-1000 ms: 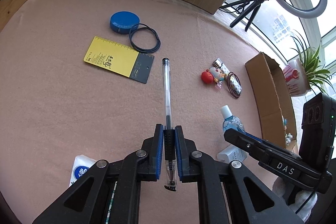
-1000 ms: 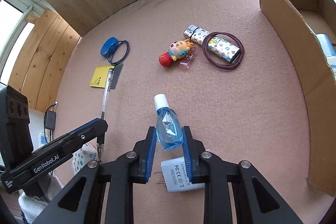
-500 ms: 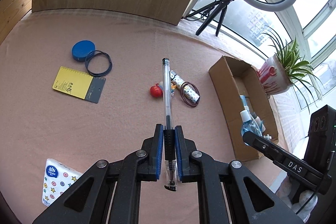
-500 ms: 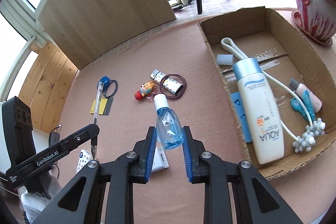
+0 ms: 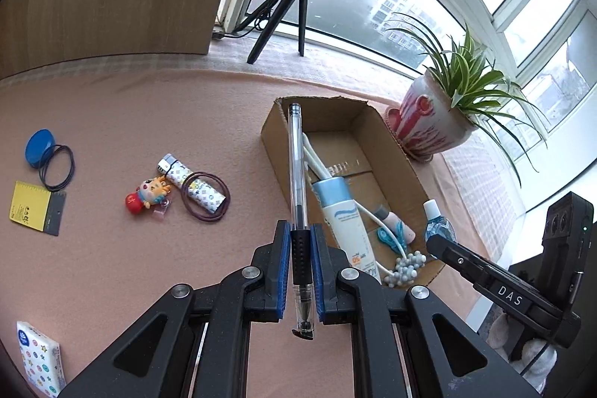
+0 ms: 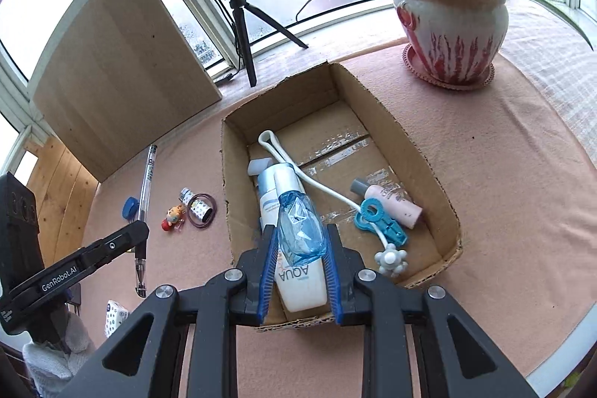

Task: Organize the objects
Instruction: 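Carry the blue bottle and the pen over the box with both grippers, then open the right gripper to drop the blue bottle while the left drops the pen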

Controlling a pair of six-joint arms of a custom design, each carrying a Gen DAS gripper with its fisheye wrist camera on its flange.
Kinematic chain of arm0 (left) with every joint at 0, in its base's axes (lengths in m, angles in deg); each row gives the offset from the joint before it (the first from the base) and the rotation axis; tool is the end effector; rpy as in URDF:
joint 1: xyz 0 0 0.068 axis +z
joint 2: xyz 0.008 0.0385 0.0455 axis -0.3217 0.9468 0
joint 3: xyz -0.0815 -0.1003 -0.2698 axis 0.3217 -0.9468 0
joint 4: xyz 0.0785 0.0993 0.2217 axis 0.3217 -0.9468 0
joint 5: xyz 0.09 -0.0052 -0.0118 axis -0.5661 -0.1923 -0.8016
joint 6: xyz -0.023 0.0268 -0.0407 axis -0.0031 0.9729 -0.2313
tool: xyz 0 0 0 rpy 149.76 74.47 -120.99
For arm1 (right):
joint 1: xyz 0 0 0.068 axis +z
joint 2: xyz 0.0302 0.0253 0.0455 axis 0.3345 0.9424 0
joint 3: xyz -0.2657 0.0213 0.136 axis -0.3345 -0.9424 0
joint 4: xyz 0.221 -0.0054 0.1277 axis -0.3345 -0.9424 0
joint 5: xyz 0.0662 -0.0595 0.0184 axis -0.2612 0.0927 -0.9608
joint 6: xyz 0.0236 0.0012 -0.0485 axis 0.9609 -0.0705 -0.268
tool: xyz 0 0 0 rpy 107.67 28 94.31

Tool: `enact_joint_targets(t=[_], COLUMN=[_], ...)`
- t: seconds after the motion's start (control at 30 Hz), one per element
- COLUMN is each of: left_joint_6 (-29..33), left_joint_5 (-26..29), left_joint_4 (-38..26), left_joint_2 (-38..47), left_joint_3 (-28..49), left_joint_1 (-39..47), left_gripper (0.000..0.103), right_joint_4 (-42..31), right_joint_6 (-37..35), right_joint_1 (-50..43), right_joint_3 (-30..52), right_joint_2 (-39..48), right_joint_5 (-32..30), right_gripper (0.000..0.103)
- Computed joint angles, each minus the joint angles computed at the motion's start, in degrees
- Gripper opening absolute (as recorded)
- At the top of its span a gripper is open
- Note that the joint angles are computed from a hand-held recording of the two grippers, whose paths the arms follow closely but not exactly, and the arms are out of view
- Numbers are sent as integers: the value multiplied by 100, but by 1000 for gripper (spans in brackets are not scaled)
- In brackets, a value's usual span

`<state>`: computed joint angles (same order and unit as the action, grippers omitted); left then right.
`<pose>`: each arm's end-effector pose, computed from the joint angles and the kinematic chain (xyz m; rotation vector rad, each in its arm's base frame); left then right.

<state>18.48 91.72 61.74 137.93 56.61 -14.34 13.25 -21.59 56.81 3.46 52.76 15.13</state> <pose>0.2151 0.0019 0.2270 -0.1094 2.5152 -0.5687 0.2177 0.1654 0.2383 -0.0470 2.5569 0.5110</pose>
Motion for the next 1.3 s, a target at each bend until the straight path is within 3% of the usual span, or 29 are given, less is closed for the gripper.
enact_joint_targets(t=[0.27,0.53,0.57,0.6,0.67,0.7,0.73,0.8,1.07,1.3], left_joint_6=[-714,-886,-889,-887,-859,-845,-815,-759,-342,497], left_joint_5=[-597,-791,-791,-783,-748,-802,-818,-756,-587,-310], left_joint_4=[502,748,773,760,765,755,716,641,292,-87], left_joint_2=[630,916,920,957,915,882,858,818,567,529], left_joint_3=[379,452,451,480,457,446,451,452,310,165], left_joint_1=[-1273,-1674,-1680,-1672,-1606,-1590,-1547,-1410,-720,515], left_gripper=[11,12,13,24,43,47,47,47,47,47], right_joint_4=[67,76,62,74,77,40,59,128,135,112], right_joint_6=[-265,-404,-424,-458,-569,-560,-504,-427,-280,-245], right_joint_1=[-377,-605,-611,-624,-692,-694,-685,-685,-484,-19], right_joint_3=[-102,-183,-189,-191,-154,-132,-160,-229,-117,199], right_joint_2=[-27,-39,-51,-51,16,35,7,-53,33,311], right_joint_5=[-92,-147,-128,-146,-320,-301,-223,-161,-258,-306], right_gripper=[22,22,22,22,24,32,41,45,45,44])
